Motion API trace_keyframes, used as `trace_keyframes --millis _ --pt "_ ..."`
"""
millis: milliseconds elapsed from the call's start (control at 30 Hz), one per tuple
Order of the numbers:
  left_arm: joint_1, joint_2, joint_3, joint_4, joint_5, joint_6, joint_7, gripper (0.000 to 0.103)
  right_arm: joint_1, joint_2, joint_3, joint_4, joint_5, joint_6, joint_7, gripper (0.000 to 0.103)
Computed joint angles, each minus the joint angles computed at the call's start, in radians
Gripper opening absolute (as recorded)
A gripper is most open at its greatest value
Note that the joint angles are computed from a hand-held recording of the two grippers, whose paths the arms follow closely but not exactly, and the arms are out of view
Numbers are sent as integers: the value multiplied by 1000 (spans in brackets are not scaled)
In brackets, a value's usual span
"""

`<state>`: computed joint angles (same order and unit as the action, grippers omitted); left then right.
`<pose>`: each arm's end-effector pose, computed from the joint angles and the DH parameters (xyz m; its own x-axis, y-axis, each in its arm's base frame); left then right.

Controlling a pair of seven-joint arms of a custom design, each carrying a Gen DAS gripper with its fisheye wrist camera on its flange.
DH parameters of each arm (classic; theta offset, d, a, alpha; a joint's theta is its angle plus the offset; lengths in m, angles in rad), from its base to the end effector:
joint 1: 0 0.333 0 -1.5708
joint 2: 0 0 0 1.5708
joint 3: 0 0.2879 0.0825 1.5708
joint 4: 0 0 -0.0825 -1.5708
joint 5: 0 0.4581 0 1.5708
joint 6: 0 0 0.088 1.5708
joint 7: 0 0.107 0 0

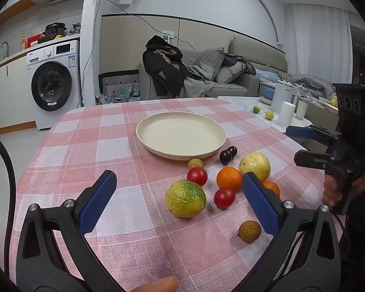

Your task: Organize fruits

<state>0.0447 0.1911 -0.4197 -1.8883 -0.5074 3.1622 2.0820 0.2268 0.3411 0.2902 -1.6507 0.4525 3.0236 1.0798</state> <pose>0.6765 -0.2021 0.4742 -0.3524 -0.9333 0.0694 -0.4496 0.1038 -0.8872 0.6874 0.3225 0.4847 0.5347 -0.8408 -0.0850 -0.4496 -0.1979 -0.8710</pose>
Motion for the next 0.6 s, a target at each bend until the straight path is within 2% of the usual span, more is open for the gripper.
trace_keyframes --millis 33,67,100,167,233,267,300,333,600 --pt "3 0 -3 1 -4 -4 0 103 -5 1 5 1 5 -1 -7 103" --pt "-15 0 18 0 15 1 -19 103 -4 2 4 2 6 0 -7 103" --pt "-59 -2 69 -3 62 7 -71 103 -2 2 2 2 5 1 -5 103" --pt "-101 7 114 3 127 10 -136 103 -1 3 2 3 4 0 -5 103" --pt "-99 7 109 -3 177 14 -182 103 7 3 -7 3 -6 1 5 103" --pt "-66 9 74 -1 146 12 -150 103 11 3 -11 3 -11 0 10 103" --pt "-65 13 72 2 158 13 -158 103 14 3 -13 3 -15 0 15 103" --pt "-39 9 47 -2 148 12 -148 103 19 0 -16 0 -20 1 23 103" --pt "-21 10 30 -8 180 20 -174 103 4 7 -4 7 -9 -8 15 103"
